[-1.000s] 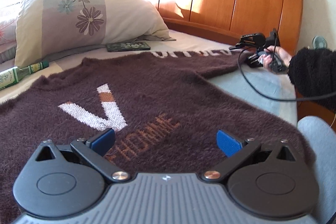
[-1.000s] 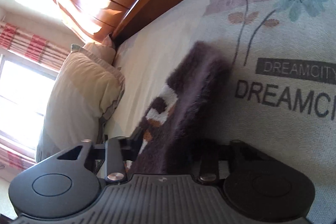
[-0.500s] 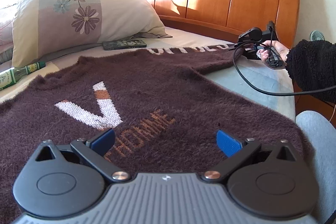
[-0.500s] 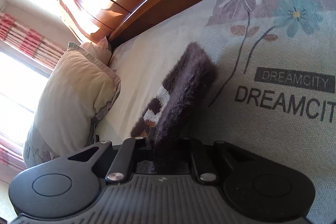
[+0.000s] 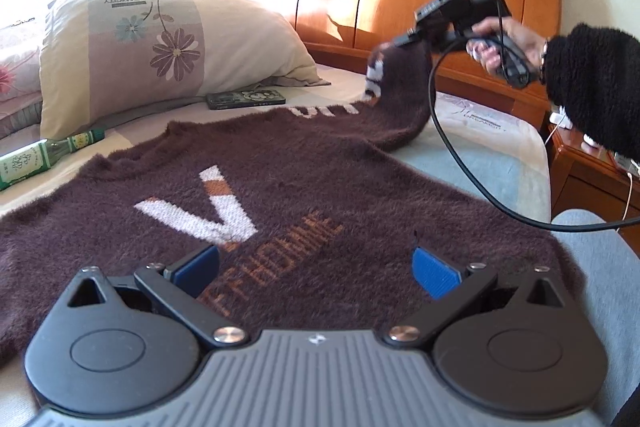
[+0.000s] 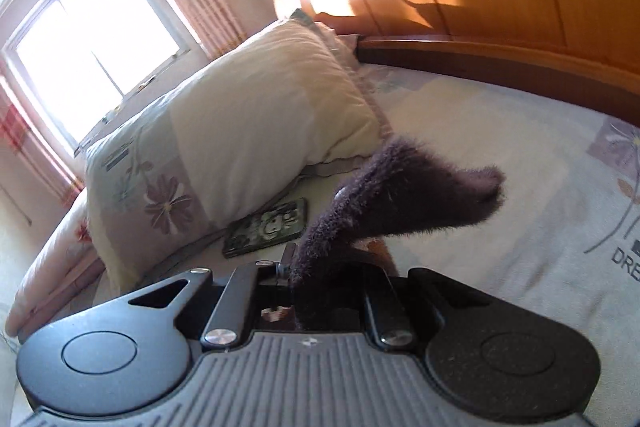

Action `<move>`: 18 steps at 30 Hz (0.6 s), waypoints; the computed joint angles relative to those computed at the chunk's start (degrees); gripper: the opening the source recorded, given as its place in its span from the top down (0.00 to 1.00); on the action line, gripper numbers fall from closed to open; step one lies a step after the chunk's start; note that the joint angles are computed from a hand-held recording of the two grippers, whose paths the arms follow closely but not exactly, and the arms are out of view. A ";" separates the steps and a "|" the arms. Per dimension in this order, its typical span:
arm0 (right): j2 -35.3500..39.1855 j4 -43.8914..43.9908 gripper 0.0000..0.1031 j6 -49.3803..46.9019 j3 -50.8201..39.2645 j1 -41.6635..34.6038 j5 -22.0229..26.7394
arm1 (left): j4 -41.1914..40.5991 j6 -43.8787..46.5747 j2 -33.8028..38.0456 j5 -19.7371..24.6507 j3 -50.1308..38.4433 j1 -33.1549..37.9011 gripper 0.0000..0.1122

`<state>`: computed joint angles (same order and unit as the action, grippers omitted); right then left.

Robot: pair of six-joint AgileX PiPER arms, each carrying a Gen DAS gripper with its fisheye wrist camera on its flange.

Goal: Fold clothes
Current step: 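Lift the sleeve cuff with the right gripper over the sweater body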

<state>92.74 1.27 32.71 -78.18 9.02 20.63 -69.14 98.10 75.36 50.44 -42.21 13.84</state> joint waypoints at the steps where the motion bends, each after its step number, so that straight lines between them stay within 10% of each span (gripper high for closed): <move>1: 0.71 -3.56 0.86 2.42 -2.45 2.19 1.65 | 0.45 0.35 -0.51 0.49 0.23 1.00 0.09; 18: 23.64 -19.20 0.86 -0.70 -47.13 24.71 28.04 | -1.72 2.81 -0.74 14.11 -2.09 20.66 0.09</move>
<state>116.38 -17.93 32.01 -125.31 33.74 48.66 -70.87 100.90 74.63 64.55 -44.30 34.50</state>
